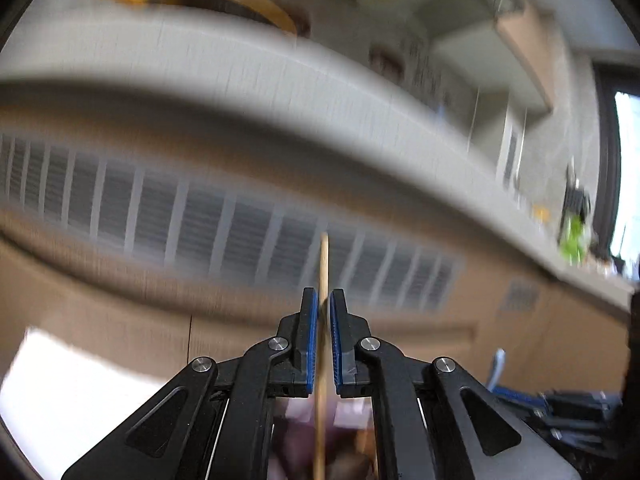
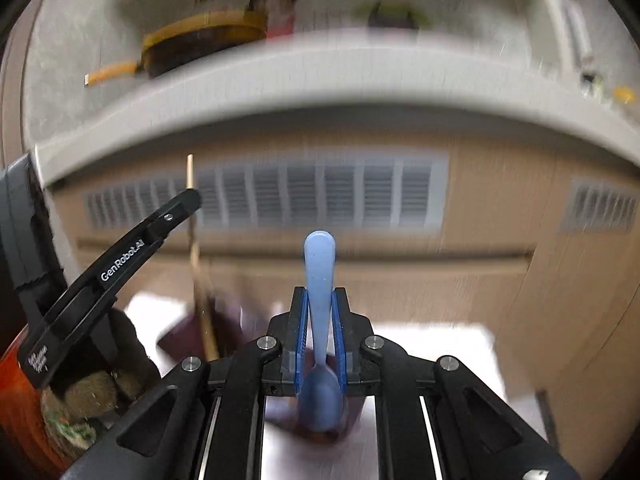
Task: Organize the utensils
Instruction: 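Lift the chopsticks and blue spoon up toward the purple caddy, then open both tools to drop the chopstick and blue spoon into the caddy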
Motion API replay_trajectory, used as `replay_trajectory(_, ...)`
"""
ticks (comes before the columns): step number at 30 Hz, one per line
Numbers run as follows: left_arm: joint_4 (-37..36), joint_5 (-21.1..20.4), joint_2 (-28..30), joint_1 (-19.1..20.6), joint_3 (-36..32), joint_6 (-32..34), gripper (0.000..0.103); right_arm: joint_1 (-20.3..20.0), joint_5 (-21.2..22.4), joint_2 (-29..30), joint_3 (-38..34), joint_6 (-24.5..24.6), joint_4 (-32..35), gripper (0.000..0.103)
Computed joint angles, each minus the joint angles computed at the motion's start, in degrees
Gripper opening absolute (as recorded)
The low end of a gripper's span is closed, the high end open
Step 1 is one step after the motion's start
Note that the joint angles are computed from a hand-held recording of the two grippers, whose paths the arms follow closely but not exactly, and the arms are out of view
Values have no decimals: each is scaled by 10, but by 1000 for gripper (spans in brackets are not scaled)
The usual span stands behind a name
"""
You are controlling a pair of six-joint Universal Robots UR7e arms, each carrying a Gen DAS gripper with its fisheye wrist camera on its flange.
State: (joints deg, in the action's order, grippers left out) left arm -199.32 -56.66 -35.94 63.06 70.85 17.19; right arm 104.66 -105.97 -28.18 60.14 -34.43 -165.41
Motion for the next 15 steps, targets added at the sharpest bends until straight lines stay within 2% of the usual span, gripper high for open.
replay_trajectory(2, 54, 24, -32, 1, 48, -46, 15, -6, -13, -13, 22, 14, 19, 12)
replay_trajectory(5, 57, 56, -71, -4, 113, -81, 23, -10, -16, -39, 72, 25, -4, 12)
replay_trajectory(9, 74, 118, -102, -24, 164, -94, 24, -11, -18, -72, 134, 26, -26, 13)
replay_trajectory(15, 78, 165, -134, -52, 224, -91, 25, -18, -3, -122, 213, 29, 10, 15)
